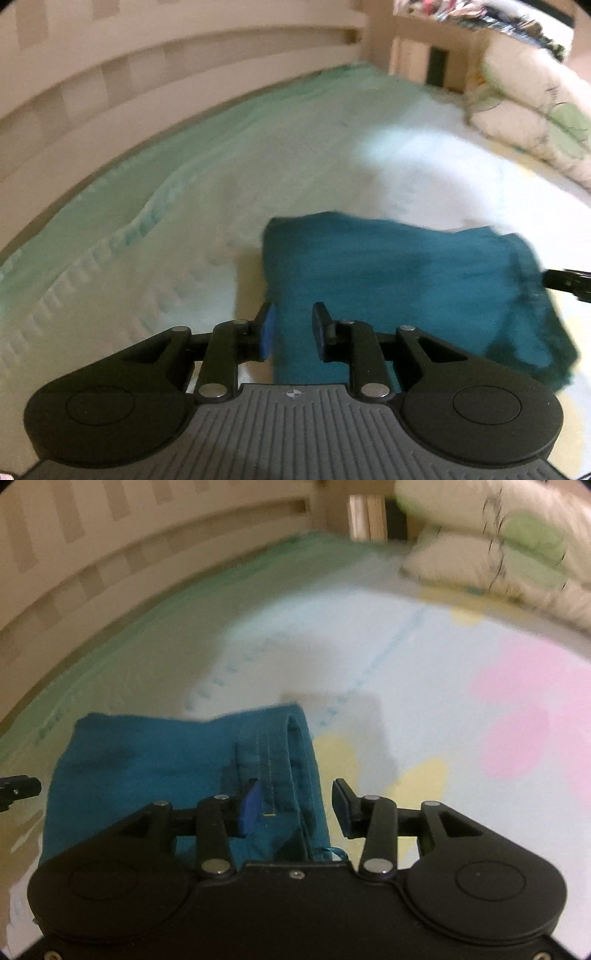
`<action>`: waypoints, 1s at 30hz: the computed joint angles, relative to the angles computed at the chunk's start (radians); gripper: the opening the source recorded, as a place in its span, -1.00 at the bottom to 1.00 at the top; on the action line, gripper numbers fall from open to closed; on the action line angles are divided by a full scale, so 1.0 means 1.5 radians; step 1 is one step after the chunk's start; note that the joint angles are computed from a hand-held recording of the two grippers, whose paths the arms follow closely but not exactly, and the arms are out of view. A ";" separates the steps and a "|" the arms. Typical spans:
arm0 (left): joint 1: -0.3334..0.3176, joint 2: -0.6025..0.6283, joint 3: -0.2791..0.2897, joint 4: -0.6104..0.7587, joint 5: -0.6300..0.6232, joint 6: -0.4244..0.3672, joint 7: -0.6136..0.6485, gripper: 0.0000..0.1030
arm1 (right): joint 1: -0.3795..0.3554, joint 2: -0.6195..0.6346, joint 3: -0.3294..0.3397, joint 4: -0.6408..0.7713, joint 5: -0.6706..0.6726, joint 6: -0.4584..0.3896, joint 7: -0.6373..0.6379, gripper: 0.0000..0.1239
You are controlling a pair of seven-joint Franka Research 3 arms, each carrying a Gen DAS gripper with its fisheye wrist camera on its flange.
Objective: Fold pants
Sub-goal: 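Release the pants and pull both grippers back from the bundle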
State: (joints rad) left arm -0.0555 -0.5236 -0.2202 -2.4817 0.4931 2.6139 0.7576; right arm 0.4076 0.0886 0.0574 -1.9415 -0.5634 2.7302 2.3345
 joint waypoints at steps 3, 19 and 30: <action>-0.023 -0.027 -0.012 -0.020 -0.011 0.005 -0.009 -0.55 | 0.003 -0.045 0.006 -0.056 -0.058 0.052 0.047 -0.18; -0.073 -0.033 -0.048 -0.048 0.005 -0.101 -0.030 -0.54 | -0.022 -0.081 0.051 -0.153 0.005 0.061 -0.046 -0.19; -0.102 -0.051 -0.067 0.014 -0.019 -0.207 -0.102 -0.55 | -0.056 -0.160 0.102 -0.207 -0.007 0.069 0.011 -0.19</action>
